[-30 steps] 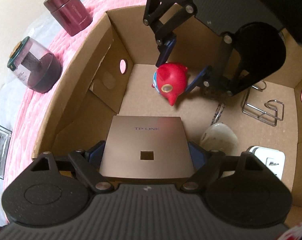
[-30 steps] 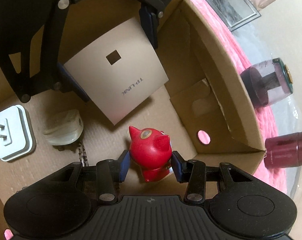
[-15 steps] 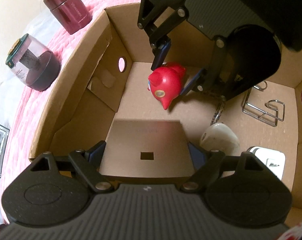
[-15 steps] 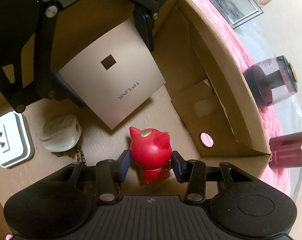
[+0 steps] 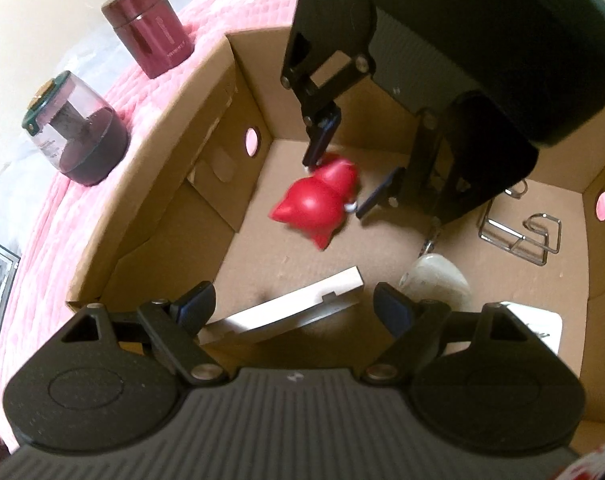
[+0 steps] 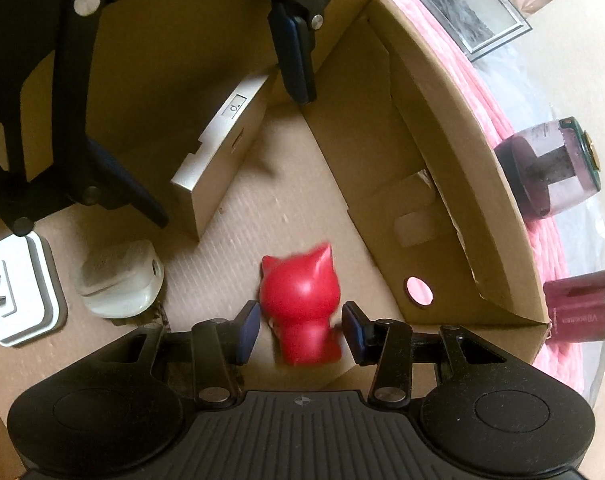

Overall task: Organize rigid objects
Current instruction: 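Open both tools to drop the panel and figurine in the box, then move both tools back toward the remaining items on the bed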

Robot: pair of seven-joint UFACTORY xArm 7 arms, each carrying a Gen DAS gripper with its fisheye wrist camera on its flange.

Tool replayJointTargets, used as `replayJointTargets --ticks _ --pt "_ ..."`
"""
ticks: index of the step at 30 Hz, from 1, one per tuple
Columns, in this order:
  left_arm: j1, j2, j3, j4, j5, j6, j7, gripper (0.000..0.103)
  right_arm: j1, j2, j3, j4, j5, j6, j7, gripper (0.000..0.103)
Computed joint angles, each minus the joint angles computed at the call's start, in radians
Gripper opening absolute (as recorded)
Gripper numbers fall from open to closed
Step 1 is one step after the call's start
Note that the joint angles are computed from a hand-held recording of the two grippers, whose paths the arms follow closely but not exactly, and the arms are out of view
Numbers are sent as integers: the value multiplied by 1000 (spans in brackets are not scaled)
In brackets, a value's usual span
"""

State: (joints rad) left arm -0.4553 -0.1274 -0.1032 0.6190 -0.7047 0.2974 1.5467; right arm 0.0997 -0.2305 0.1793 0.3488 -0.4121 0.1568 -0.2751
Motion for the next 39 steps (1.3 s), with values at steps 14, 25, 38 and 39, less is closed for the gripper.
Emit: replayJointTargets --ticks 14,25,38,39 --pt "-39 -148 66 -61 -165 66 82 84 91 -226 -43 -100 165 60 -75 42" --pt "-50 -474 175 -228 -189 162 -26 84 222 -637 -1 -236 316 215 106 45" --pt "161 -1093 322 -495 45 400 -386 84 468 -1141 210 -329 439 461 757 56" --pt "192 -1142 340 -511 65 423 -412 84 489 -1170 238 -331 444 471 821 57"
